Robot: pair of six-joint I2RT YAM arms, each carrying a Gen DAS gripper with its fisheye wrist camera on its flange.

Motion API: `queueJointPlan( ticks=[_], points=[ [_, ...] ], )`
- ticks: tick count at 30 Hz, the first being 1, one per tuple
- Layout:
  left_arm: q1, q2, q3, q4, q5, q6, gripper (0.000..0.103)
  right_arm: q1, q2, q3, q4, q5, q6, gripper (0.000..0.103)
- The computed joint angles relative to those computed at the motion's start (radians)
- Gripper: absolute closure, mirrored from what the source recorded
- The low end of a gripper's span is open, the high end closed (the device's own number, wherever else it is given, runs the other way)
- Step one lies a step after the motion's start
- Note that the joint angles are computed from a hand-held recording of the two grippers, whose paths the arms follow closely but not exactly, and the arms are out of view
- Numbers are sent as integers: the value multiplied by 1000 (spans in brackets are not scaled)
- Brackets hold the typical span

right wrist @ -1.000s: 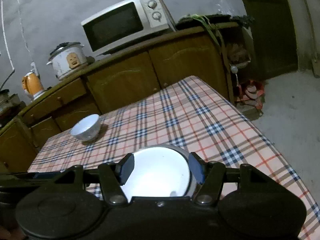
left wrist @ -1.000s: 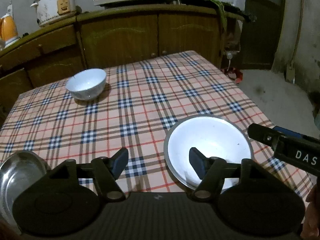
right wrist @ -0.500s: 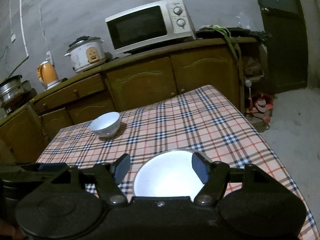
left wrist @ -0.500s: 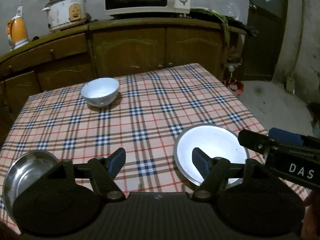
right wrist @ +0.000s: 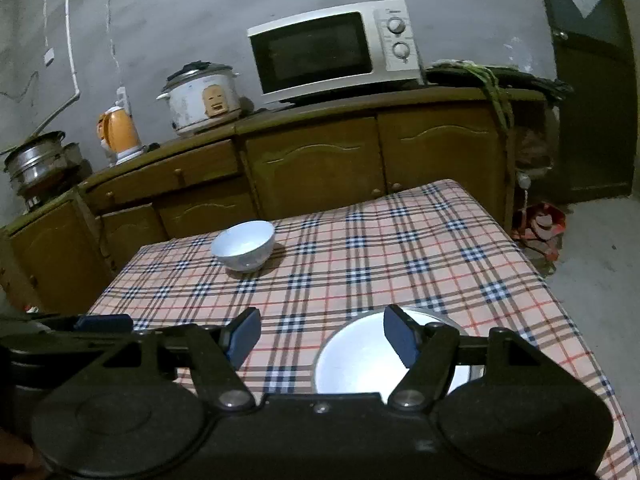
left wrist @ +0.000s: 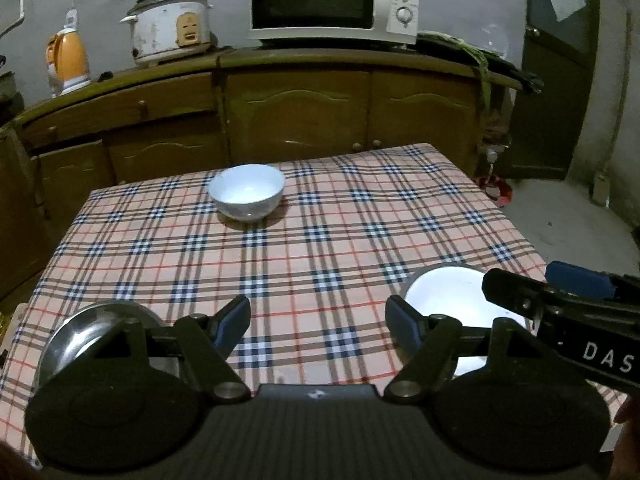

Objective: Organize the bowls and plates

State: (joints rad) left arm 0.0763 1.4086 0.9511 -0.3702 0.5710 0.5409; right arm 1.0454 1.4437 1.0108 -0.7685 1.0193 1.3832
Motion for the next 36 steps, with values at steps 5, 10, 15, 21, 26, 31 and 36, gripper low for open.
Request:
queueJointPlan(
  ticks=[5, 10, 15, 21, 26, 31, 36],
  points=[
    [25, 27, 30, -10, 7, 0, 27, -10, 40, 42, 38, -12, -65, 22],
    [42, 45, 46, -6, 7, -3, 27, -21, 74, 76, 70, -21, -113, 22],
    [58, 62, 60, -7, 12, -1, 27, -29, 99, 98, 92, -31, -143, 22],
    [71, 90, 86, -15, 19, -3, 27, -43, 122, 118, 119, -46, -181, 22],
    [81, 111, 107, -16, 20, -11, 27, -55, 133, 124, 152, -57, -214, 22],
    [88, 127, 125, -15, 17, -21, 27, -66, 145, 136, 175, -65, -240, 22],
    [93, 141, 139, -13, 14, -26, 27, -76, 154, 144, 193, -73, -260, 22]
  ],
)
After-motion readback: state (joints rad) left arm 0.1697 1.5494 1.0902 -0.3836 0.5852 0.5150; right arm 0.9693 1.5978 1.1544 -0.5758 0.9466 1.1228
